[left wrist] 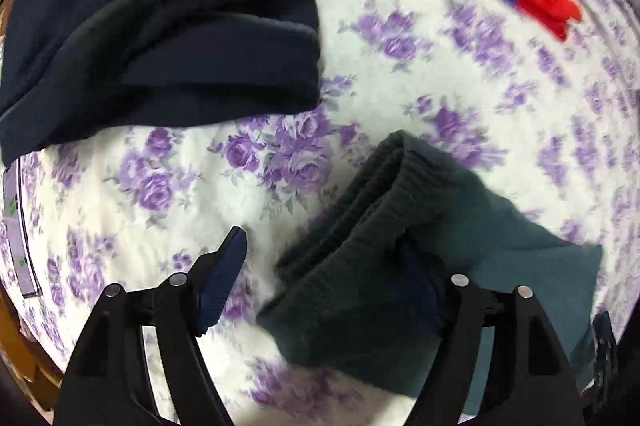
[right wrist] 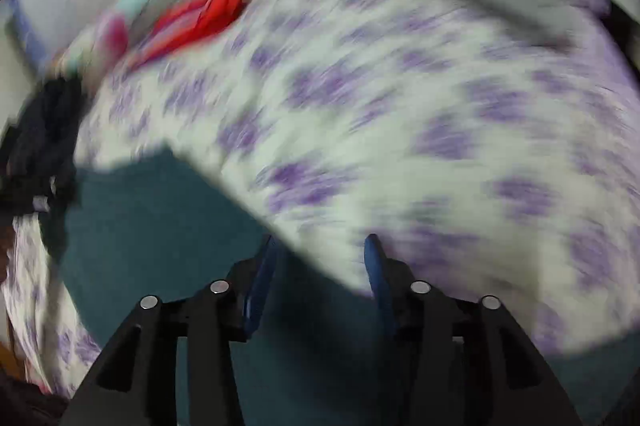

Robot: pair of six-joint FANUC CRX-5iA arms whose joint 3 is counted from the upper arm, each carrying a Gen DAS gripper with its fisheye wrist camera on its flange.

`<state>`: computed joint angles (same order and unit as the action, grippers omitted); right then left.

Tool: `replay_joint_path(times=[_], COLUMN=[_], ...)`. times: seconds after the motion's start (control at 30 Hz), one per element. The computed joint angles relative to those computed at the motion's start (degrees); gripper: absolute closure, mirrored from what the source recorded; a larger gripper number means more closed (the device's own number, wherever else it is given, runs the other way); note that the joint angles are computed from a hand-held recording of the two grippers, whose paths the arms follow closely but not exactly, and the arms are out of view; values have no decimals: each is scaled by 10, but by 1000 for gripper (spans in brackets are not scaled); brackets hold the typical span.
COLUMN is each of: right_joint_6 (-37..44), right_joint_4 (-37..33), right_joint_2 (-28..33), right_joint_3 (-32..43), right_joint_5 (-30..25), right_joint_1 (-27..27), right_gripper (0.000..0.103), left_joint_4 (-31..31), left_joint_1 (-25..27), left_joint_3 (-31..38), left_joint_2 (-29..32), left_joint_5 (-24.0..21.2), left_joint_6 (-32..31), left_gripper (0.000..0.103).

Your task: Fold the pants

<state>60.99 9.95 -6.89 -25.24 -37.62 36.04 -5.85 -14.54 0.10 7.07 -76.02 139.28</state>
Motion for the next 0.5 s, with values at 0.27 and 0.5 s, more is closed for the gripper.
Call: replay_joint_path(times=[0.27, 0.5], right_joint_6=[-133, -88], right_joint_4=[12, -107], right_joint_2=[-257, -299], right_joint_3=[-147, -166], right_joint_5=[-95, -106], right_joint_1=[-149, -298], right_gripper=[37, 60], left_joint_4=[-7, 51], left_joint_1=[-60, -115], left_joint_3=[25, 14], left_joint_2=[-35, 27], left_joint_5=[50, 80], left_joint_6=[-59, -119], left_gripper=[31, 27])
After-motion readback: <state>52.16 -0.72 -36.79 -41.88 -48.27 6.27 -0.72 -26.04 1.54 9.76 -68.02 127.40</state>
